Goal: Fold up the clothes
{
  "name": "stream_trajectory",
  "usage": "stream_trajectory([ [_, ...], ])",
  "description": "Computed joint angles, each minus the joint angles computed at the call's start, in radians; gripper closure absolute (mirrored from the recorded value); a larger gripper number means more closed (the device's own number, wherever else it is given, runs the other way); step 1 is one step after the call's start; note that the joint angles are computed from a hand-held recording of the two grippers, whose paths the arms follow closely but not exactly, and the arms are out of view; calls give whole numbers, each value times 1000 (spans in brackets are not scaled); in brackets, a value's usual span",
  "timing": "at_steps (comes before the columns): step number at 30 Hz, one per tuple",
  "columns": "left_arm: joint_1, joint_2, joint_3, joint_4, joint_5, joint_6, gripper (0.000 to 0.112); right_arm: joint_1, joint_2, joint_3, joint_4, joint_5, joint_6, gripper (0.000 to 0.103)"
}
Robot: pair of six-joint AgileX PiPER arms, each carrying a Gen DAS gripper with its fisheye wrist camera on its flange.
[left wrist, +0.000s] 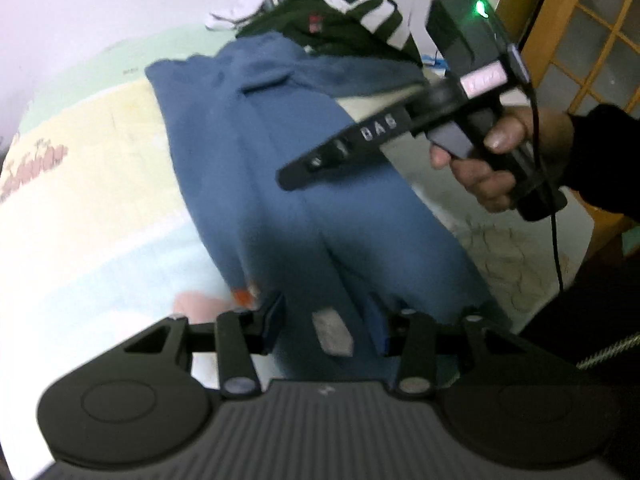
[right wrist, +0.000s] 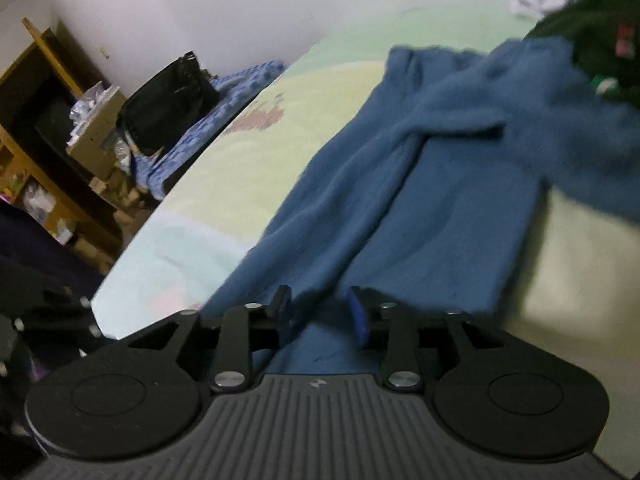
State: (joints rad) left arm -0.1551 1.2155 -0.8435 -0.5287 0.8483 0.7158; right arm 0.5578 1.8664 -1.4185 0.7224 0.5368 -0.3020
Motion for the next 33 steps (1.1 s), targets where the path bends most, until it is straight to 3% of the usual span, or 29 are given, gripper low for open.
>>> stream_trajectory([
  [7,-130,-99,102,130,-67,-254,64,16,-21,48,151,57,-119,61],
  [10,-117,-161,121,154,-35,-313,61,-11,-31,71,303,163,-247,59],
  [14,-164,-207,142,260,-34,-459,60,-24,-8,63,341,315,-292,59],
  [16,-197,-228,155,327,-38,-548,60,-13,-3,84,377,326,-326,59],
  [19,-248,-244,170,424,-38,-678,60,49,-22,80,307,263,-341,63],
  [21,-282,-258,176,478,-20,-750,60,79,-38,59,200,231,-307,91],
  [24,-321,-307,185,519,18,-820,55,34,-64,81,286,262,-368,99],
  [26,-359,-339,190,558,33,-886,48,8,-88,101,334,280,-413,99],
  [29,-427,-354,199,604,28,-982,49,-17,-118,116,349,304,-440,99],
  [33,-518,-349,207,641,6,-1075,49,-10,-76,95,295,358,-351,86],
])
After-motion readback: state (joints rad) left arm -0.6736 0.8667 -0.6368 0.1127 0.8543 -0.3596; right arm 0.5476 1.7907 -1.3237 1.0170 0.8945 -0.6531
